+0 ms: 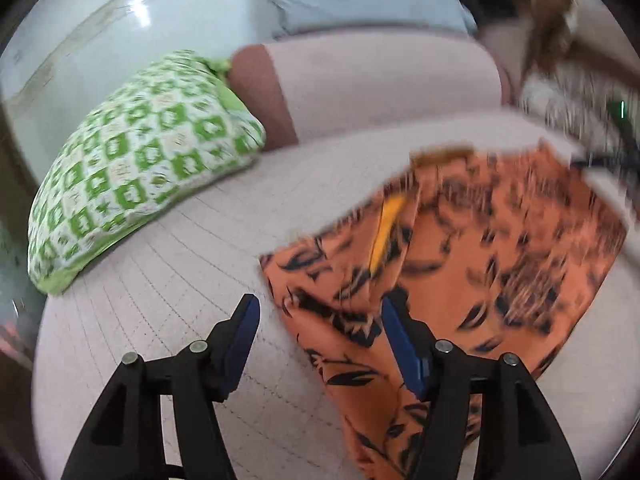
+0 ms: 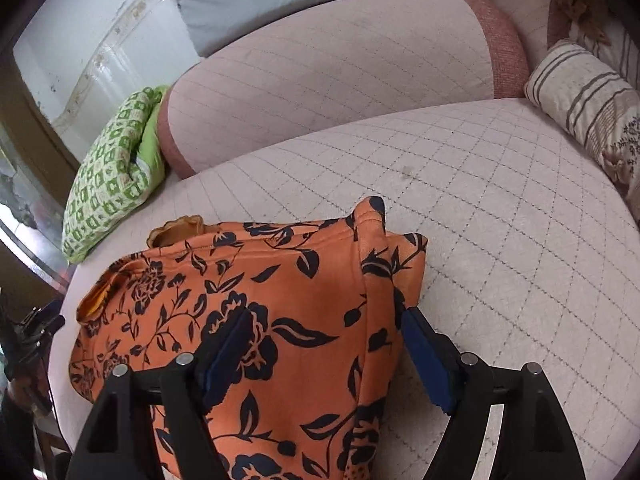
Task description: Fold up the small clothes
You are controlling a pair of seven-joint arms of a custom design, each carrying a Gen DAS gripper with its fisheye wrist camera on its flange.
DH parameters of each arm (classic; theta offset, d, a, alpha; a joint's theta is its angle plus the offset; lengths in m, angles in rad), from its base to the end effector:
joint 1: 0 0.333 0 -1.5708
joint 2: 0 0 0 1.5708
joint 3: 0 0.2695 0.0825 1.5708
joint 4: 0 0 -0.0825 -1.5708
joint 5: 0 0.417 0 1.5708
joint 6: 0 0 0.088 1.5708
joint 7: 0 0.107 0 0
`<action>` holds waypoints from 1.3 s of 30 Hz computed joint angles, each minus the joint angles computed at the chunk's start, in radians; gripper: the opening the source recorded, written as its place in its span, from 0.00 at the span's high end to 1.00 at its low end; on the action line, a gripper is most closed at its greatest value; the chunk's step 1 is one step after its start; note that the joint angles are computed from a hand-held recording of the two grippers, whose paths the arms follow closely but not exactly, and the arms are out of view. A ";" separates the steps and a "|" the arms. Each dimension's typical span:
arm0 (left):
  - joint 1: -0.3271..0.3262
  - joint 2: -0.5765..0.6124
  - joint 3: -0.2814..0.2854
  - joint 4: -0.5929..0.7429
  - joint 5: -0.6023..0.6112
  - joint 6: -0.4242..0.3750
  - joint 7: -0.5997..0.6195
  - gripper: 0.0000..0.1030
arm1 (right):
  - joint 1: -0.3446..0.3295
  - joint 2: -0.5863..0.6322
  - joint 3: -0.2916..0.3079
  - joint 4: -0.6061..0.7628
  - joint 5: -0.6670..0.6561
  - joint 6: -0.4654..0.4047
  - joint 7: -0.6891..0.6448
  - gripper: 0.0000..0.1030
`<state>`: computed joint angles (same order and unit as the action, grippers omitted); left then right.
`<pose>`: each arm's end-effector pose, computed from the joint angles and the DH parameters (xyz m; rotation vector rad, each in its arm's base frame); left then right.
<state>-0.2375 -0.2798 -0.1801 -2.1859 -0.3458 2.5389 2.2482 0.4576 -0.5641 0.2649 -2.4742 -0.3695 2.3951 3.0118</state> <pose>0.5119 -0.2286 0.5182 -0.9035 2.5201 -0.7830 0.3583 0.3149 0.4821 -1.2950 2.2062 -0.4058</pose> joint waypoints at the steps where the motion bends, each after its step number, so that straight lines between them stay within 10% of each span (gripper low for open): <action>1: 0.004 0.014 -0.009 0.010 0.022 -0.011 -0.010 0.38 | 0.002 0.008 -0.004 0.002 0.001 0.009 -0.010 0.23; 4: 0.007 0.095 -0.023 0.079 0.052 -0.047 -0.051 0.40 | 0.005 0.025 -0.007 0.011 0.015 0.009 -0.013 0.23; 7: 0.005 0.159 -0.042 0.145 0.113 -0.090 -0.087 0.83 | 0.013 0.049 -0.019 0.025 0.034 -0.009 -0.041 0.23; 10: 0.012 0.193 -0.030 0.182 0.021 -0.018 -0.236 0.88 | -0.008 0.033 -0.001 0.024 0.005 -0.028 -0.016 0.26; 15: 0.028 0.306 -0.027 0.284 0.095 -0.119 -0.464 0.85 | -0.014 0.040 -0.005 0.030 -0.002 -0.069 0.029 0.32; 19: 0.045 0.256 -0.019 0.233 -0.015 -0.045 -0.532 0.35 | -0.014 0.012 -0.004 0.003 -0.023 -0.021 0.040 0.32; 32: 0.011 0.217 -0.039 0.182 0.073 -0.036 -0.296 0.36 | -0.015 0.087 -0.020 0.048 -0.002 -0.004 -0.017 0.32; 35: 0.011 0.280 -0.046 0.240 0.171 -0.046 -0.378 0.60 | -0.012 0.091 -0.022 0.053 -0.002 -0.008 -0.030 0.32; 39: 0.040 0.365 -0.014 0.337 0.090 -0.082 -0.678 0.62 | -0.017 0.087 -0.023 0.047 -0.002 0.002 -0.024 0.32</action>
<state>-0.1971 0.0849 -0.1945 -1.8492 -0.2555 2.4565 1.5707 0.4411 -0.4770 0.2418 -2.4275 -0.3717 2.3975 2.9883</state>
